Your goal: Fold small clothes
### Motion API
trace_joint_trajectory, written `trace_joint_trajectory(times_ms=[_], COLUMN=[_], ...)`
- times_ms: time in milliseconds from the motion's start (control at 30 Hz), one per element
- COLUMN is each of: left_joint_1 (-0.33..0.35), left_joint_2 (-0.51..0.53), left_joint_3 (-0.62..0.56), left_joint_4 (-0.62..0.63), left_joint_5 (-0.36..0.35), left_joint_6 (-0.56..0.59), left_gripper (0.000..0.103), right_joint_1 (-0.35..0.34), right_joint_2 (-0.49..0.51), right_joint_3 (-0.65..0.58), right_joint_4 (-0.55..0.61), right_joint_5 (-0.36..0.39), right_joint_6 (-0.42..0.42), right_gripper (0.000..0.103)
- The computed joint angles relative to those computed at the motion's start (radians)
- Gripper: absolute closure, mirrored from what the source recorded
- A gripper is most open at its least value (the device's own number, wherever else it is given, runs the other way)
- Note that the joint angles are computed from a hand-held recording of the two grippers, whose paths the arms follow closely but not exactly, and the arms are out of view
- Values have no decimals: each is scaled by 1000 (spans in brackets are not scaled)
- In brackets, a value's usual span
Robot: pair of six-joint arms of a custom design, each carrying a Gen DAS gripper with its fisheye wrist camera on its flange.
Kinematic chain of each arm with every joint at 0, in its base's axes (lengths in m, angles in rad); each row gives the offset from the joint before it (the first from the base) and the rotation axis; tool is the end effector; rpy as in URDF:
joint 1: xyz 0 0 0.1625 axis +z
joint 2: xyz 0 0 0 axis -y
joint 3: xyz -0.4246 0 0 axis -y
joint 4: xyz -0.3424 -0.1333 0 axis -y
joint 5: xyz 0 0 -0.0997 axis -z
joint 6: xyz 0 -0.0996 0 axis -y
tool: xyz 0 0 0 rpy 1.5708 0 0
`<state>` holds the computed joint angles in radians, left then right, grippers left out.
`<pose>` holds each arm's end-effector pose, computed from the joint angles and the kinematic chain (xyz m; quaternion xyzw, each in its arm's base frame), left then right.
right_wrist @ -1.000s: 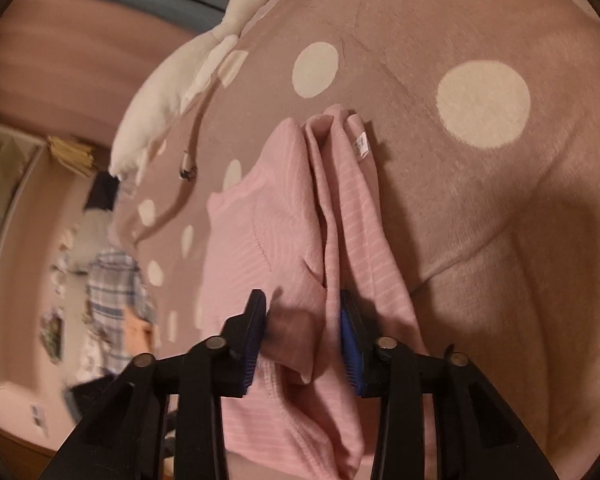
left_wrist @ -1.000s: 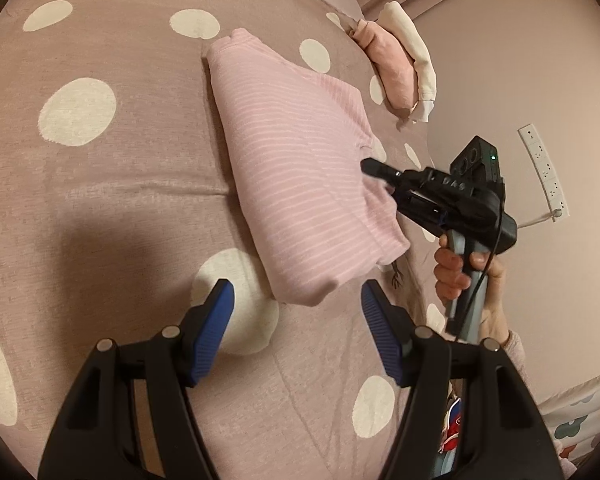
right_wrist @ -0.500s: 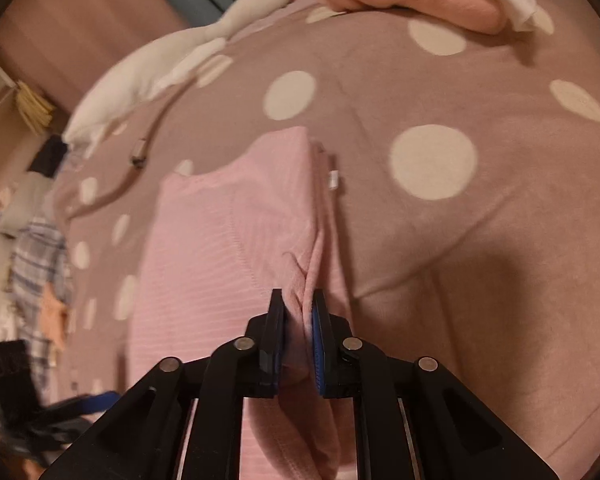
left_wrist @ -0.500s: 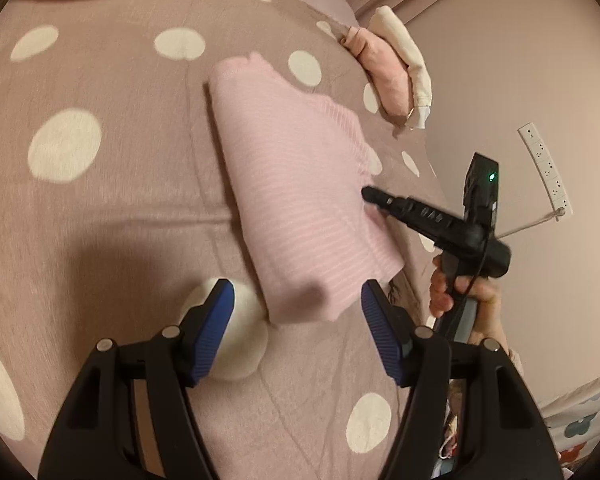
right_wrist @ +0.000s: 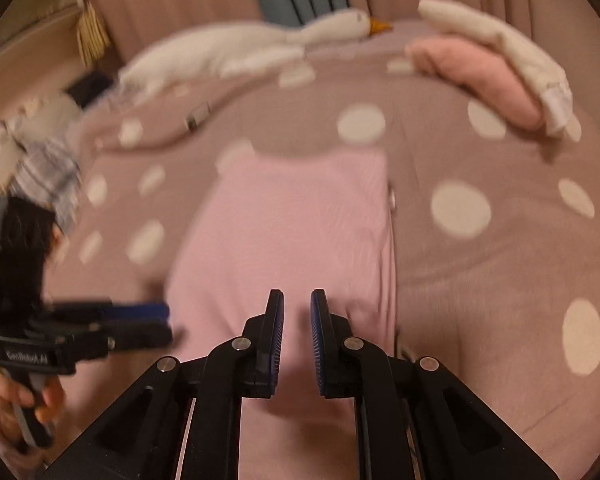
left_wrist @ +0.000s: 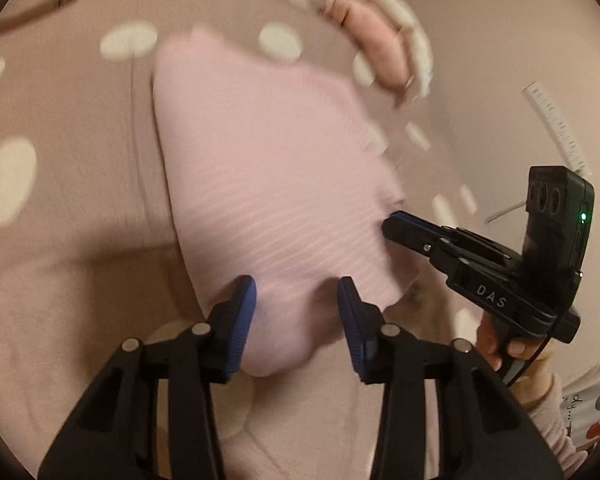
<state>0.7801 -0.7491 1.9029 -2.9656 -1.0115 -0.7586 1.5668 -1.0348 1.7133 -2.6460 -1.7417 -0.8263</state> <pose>-0.2718 -0.5308 0.0804 -0.0179 0.9546 -0.2742 0.1150 0.1139 -0.6137 0.2607 0.3750 -0.9021 0.1459 0.1558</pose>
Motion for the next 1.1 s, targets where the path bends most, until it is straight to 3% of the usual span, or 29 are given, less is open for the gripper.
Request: trace_joint_trajectory(times_ms=[67,167,300,400,533,733,900,1033,1100], left_joint_1=[12,12,3,12,39,67,71,62,49], left_joint_2=[20,4,-42,-61,-54,-17,-6,-4,2], left_joint_3=[10,25,64,74,26,-59,-95,-115,-128], left_joint_4=[-43,-63,-126,-203,-135,-37,36,100,137], left_joint_5=[-8,-19,-18,-9,21,43,61,90,119], left_joint_6=[18,31,41,55,54,67,74,65,61], left_gripper=[64,64,61,58,57,57,57,57,55], right_joint_1=[-17,-46,-29,-32,-25,28,42,26,36], right_joint_2=[38,31,11,-11,4,112,203,195,179], right_joint_3=[-30,-30,-26,-21,-56,-154,-234,-254,-234], right_joint_4=[30,36,44,43,43,13,39,96,84], right_joint_5=[-55,-2,-3,74,160,130,-41,-8,-30], right_joint_6=[50,57,37,28,65,125,206,280,267], right_gripper=[91,97,97,97,96,96,96,96,96])
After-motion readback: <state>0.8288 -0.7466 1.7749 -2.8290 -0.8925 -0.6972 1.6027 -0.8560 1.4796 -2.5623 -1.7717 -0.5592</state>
